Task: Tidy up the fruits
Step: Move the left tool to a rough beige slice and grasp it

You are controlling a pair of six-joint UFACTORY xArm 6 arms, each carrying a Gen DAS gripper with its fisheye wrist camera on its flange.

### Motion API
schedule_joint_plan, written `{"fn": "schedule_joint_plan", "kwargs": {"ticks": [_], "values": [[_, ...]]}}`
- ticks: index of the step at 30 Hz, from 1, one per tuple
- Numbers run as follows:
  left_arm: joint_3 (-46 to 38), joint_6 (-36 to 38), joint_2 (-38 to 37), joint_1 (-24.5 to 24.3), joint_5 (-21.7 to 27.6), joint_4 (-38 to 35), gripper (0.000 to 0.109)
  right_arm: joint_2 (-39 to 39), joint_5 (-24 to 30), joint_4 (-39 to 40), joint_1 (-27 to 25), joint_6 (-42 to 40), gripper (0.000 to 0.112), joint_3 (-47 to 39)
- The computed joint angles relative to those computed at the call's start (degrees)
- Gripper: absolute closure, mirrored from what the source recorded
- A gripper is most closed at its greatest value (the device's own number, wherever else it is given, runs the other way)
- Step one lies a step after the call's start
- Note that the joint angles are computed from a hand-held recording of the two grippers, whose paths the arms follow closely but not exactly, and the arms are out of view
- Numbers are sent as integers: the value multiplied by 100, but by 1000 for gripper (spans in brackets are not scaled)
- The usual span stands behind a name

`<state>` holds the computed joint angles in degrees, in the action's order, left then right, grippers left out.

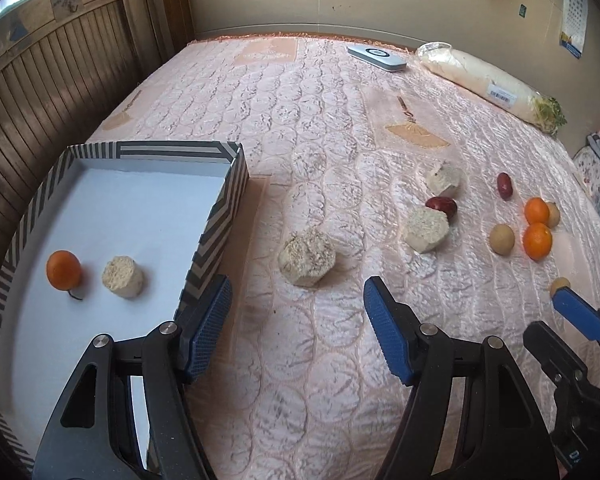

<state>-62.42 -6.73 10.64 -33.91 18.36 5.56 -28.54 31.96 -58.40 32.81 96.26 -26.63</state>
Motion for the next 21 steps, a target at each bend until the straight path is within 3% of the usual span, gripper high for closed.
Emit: {"fn": "schedule_joint_plan", "kwargs": {"ticks": [9, 15, 21], "values": [[-488, -287, 472, -5, 106, 193, 40, 737, -713, -14, -479, -375, 63, -391], [-625, 27, 597, -67, 147, -109, 40, 1074, -769, 122, -595, -713, 63, -608], [-565, 291, 578, -107, 37, -347, 40, 939, -680, 95, -599, -697, 63, -513]]}}
